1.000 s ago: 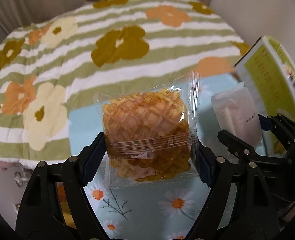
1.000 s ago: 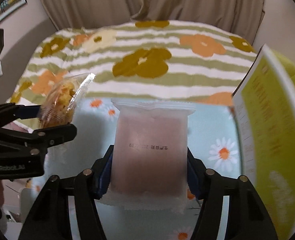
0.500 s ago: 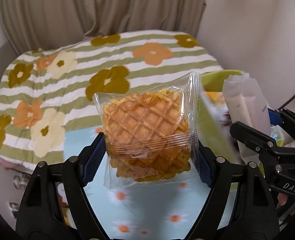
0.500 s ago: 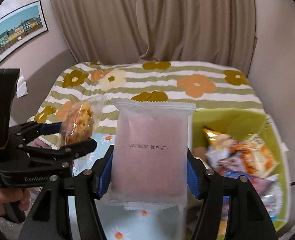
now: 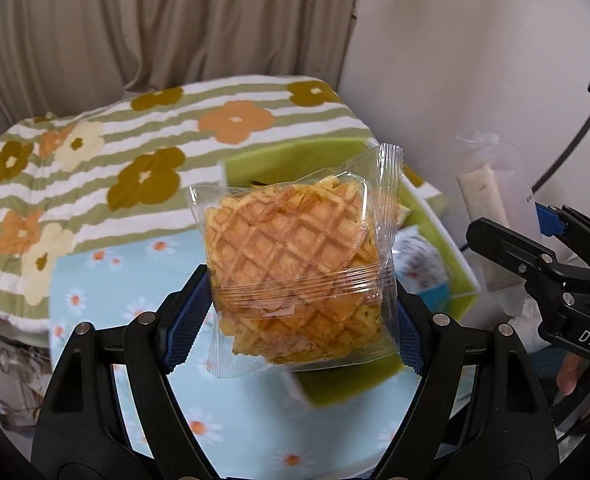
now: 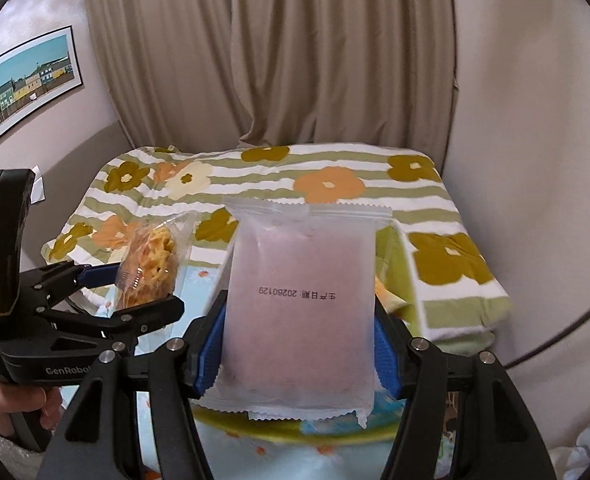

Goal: Organize snacks
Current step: 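Lift both packets and carry them over the cardboard box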

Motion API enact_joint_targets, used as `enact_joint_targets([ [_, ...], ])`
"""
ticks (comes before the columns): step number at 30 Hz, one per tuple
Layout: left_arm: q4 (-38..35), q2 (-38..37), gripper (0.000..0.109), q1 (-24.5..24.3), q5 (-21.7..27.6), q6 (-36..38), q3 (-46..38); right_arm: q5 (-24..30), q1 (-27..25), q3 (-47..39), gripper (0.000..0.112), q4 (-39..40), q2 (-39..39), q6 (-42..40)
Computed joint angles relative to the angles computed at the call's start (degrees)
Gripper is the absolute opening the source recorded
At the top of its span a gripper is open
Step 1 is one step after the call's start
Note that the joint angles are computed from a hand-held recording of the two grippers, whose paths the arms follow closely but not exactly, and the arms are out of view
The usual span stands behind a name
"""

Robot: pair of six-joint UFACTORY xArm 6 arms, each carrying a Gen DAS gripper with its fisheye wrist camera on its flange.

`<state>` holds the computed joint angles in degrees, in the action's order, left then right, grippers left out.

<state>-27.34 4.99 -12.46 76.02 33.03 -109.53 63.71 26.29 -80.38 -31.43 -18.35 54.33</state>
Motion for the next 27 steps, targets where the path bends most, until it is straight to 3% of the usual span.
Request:
enact_joint_targets([
  [4,2.3,-4.0,0.079,-4.0,-2.5,-1.9,6.8,-0.4,-1.4,5.4,0.058,2.0,-5.0,0.2],
  [11,7.7,-7.8,0.081,-9.0,-10.9,-1.3,15.7,-2.6,-3.9,10.9,0.058,5.1,-8.8,1.2],
  [13,9.9,-8.8,0.100,-10.0,-14.4,-1.0,18.1,-2.9,-4.5,11.6,0.058,5.5,-9.2,1.4],
  [20,11.1,-7.5,0.103,-8.1,-13.4,-2.2,17.5,-3.1,-5.1,14.7,0.058,6.7,-11.6,2.4],
  [27,6.9,-9.3,0.103,-3.5,-11.7,-0.2,18.8,-3.2,-5.0,15.0,0.058,8.1,-11.3,2.4],
])
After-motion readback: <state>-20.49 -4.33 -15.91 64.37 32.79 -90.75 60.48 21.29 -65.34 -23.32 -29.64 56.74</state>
